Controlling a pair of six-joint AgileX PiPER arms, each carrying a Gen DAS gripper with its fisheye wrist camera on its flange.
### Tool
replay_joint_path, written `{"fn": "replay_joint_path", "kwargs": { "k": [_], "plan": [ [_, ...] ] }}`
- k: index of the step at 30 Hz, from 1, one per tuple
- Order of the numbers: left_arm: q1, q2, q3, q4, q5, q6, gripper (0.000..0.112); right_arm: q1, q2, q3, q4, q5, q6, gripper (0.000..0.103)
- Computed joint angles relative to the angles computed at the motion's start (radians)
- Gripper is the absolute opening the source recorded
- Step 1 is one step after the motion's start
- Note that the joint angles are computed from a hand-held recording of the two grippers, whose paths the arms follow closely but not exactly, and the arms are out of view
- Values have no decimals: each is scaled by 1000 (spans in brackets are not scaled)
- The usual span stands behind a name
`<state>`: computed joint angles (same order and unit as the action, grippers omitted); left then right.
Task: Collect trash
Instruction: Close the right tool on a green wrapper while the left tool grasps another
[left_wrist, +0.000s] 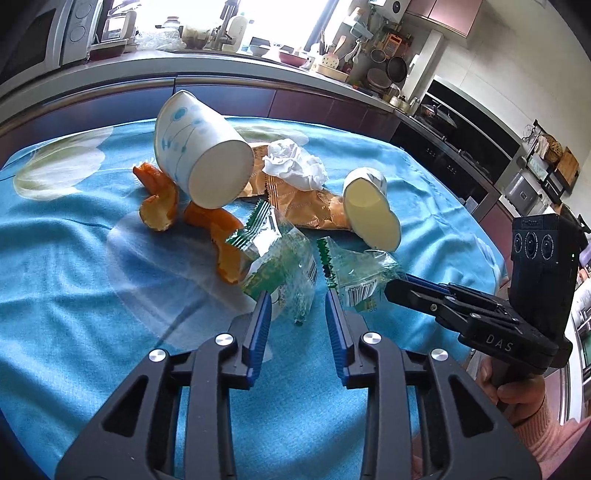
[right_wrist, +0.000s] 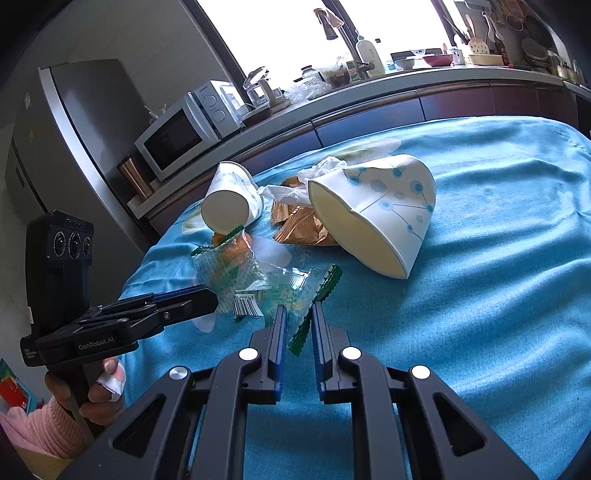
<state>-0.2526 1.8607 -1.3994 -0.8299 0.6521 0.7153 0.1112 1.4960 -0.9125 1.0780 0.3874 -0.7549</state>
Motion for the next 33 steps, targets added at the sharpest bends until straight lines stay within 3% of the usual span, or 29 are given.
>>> {"fn": "replay_joint_path", "kwargs": {
  "k": [1,3,6,20,33],
  "plan": [
    [-1,6,-8,1,3,-5,27,-1,4,-2,7,4,-8,12],
    [-8,15,-22,13,7,-19,8,3,10,-4,18,4,-18,12],
    [-13,8,-13,27,-7,-27,2,5,13,-8,21,8,-22,12],
    [101,-197,212,-61,-31,150,1,65,1,-38,26,13,-54,12],
    [426,-374,388,-154,48,301,1,274,159,-274,-74,55,50,12]
  ]
}}
